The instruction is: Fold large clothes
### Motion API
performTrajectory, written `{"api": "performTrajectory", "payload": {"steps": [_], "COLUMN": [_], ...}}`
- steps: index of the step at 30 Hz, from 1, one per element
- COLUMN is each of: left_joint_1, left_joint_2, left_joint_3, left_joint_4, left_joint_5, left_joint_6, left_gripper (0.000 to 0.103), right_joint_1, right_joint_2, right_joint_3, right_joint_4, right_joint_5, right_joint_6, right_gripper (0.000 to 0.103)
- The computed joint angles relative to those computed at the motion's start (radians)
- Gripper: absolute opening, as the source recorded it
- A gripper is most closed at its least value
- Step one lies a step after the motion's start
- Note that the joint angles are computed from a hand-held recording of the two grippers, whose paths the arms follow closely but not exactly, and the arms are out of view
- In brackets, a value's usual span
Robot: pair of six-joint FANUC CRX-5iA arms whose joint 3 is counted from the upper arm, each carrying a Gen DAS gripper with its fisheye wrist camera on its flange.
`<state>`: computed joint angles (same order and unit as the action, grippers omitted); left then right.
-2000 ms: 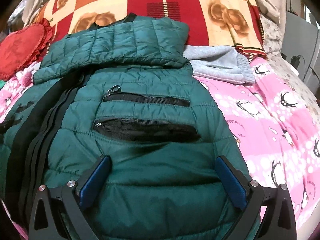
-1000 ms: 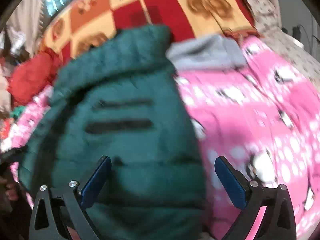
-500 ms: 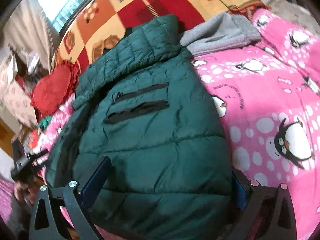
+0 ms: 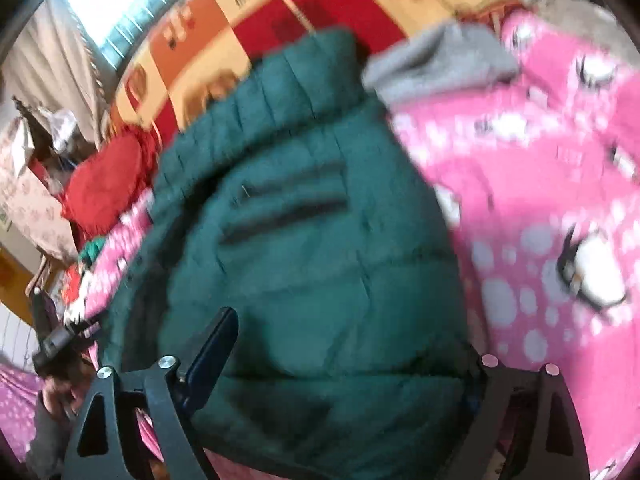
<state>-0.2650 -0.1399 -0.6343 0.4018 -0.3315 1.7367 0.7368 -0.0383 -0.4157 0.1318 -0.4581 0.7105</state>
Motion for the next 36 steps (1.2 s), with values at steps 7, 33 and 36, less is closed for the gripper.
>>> {"api": "performTrajectory", "payload": {"steps": [7, 33, 36], "left_joint_1": [0.0, -0.078, -0.067], "left_joint_2": [0.051, 0.077, 0.067], "left_joint_3": [0.041, 0.231, 0.227], "left_joint_4": [-0.005, -0.516, -0.514], "left_joint_5": [-0.041, -0.238, -0.232], "left_joint_6": [0.035, 0.522, 0.558], "left_gripper": [0.092, 0.059, 0.047], "right_joint_1": [-0.003, 0.038, 0.045], "right_joint_2": [0.068, 0.036, 0.021], "right_joint_3": [0.157, 0.01, -0.014], "right_joint_4": [-0.054, 0.142, 0.199], "right_joint_5": [-0.232, -0.045, -0.045], "right_joint_6": [-0.098, -0.229, -0.282], "right_gripper": [0.089, 0.084, 0.071]}}
